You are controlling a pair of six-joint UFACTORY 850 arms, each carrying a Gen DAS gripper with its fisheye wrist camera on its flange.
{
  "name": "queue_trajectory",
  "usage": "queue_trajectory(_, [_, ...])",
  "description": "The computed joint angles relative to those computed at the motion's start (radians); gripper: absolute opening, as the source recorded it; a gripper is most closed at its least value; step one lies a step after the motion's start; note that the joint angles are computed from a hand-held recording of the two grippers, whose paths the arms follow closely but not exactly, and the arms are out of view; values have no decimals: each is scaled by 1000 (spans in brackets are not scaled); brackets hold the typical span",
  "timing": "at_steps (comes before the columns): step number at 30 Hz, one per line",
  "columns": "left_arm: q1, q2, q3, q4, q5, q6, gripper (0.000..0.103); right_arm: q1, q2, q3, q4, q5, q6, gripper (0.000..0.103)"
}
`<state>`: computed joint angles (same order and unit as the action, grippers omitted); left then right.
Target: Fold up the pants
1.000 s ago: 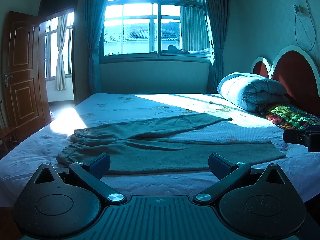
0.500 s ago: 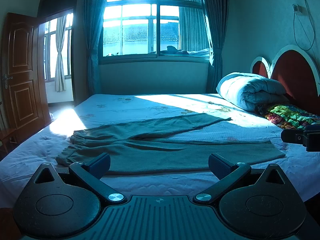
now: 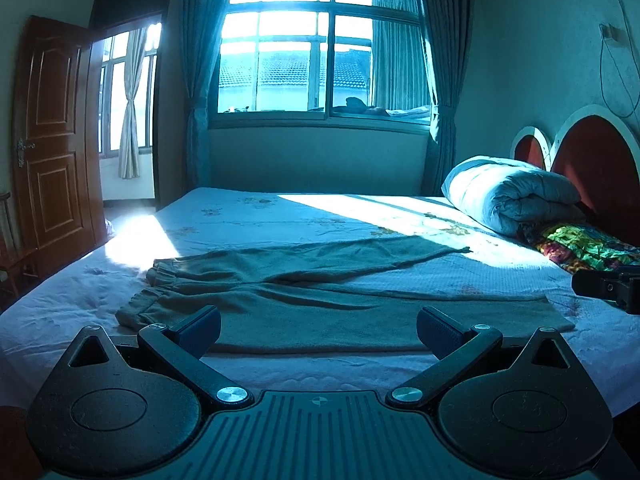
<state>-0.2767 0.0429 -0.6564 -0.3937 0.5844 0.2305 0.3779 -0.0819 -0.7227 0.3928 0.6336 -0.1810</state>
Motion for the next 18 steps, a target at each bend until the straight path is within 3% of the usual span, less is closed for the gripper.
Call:
queue_trajectory(5, [96,-89,-105,154,-57,-142,103,-69,-74,-90,-216,-57,208,94])
queue_trajectory(8, [149,-171,-201,169,-133,-102,103,-86,-135,-173,-266,-82,228,94])
queue_trajectory(11, [202,-271,-306,154,-195,-42,103,-109,-197,-260,-347,-89,291,93])
queue_trajectory(15, [308,-426,-474,402,-262,-253,103,-142,-305,-416,-465,-154,399,93])
queue_trajectory(18, [364,-561,-643,435,-313,-268,103,-151,-410,-561,-489,-214,408,93])
